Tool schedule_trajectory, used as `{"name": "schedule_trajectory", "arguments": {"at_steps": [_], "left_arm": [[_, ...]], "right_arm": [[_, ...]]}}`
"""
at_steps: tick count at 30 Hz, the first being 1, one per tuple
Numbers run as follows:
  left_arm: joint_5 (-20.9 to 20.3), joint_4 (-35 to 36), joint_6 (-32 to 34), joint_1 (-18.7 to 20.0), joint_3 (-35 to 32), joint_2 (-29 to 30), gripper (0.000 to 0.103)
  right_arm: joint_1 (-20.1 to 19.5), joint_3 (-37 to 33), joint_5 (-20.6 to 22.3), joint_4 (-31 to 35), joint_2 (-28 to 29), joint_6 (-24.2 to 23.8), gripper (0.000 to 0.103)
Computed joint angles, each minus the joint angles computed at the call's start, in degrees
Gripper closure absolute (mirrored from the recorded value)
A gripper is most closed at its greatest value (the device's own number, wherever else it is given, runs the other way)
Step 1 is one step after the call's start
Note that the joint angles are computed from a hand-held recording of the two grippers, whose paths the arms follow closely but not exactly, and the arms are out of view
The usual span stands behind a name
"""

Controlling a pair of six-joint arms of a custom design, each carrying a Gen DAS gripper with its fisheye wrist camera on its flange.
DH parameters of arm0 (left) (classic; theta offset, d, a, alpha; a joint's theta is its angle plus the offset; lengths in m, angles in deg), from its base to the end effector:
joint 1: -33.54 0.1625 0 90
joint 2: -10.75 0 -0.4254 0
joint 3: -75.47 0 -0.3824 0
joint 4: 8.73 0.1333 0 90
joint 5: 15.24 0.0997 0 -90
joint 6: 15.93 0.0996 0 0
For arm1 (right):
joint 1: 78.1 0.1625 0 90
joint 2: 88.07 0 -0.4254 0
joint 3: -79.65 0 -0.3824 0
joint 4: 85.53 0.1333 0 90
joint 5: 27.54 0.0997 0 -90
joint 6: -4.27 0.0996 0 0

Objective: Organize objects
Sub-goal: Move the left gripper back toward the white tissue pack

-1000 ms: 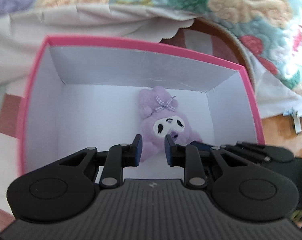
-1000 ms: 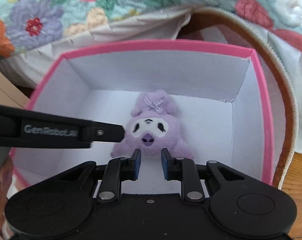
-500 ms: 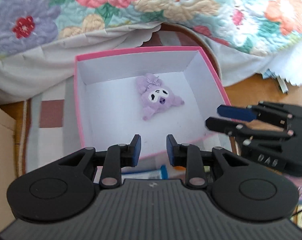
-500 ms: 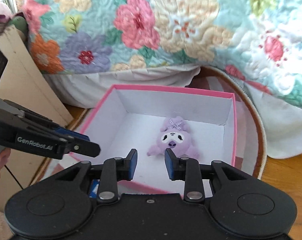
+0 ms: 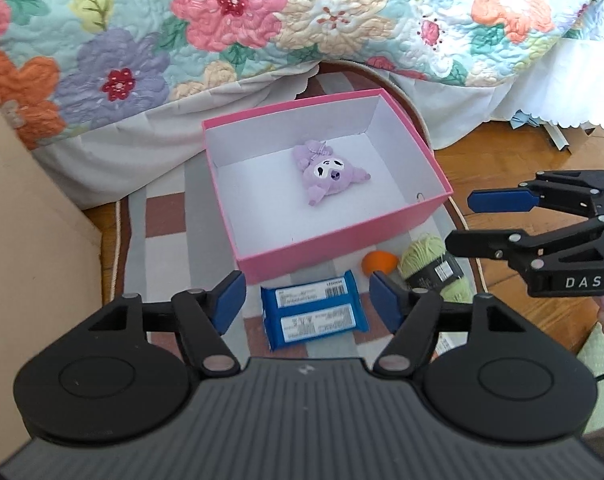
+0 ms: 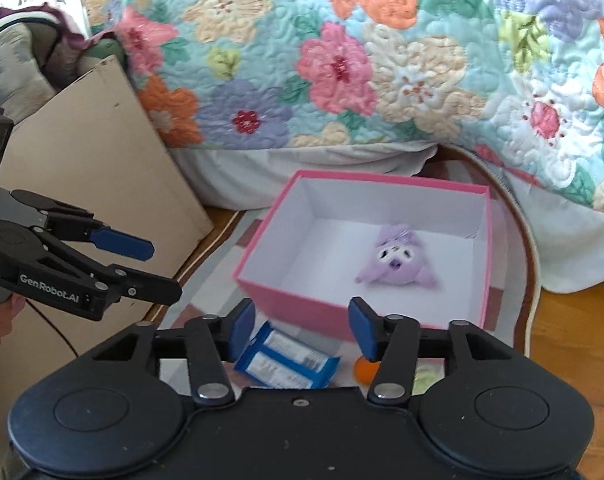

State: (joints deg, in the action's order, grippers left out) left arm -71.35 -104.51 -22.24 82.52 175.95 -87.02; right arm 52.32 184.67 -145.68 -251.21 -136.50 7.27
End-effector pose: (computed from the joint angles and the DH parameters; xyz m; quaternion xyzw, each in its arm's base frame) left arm -0.1387 -0.4472 0.4887 0.2778 0.9150 -0.1404 0.2566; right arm 0.4650 -0.4128 0.1112 0.2687 -0.9190 0.2381 0.1632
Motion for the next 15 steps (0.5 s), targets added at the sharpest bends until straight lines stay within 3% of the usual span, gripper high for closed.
{"name": "schedule_trajectory", "arguments": {"at_steps": [3,7,11,15], "left_arm": [[-0.5,0.2,0.8,-1.6,0.8,-2.5,0.025],[0.2,0.1,1.6,-3.5,2.8,-5.5,0.023],[1.6,-0.3,0.9,-3.9,5.4,-8.1,0.022],[-0.8,0.8,-1.8,-1.5,5.9,-9.0,0.022]], "right_arm": [[1.0,0.5,0.8,0.9,-0.5,0.6,0.031],[2.6,1.5,2.1,2.2,-1.2,-1.5,0.018],[3.8,2.4,3.4,4.2,-1.2,-3.5,0.015],[4.5,4.0,5.5,5.1,-1.1,-5.8,0.014]]}}
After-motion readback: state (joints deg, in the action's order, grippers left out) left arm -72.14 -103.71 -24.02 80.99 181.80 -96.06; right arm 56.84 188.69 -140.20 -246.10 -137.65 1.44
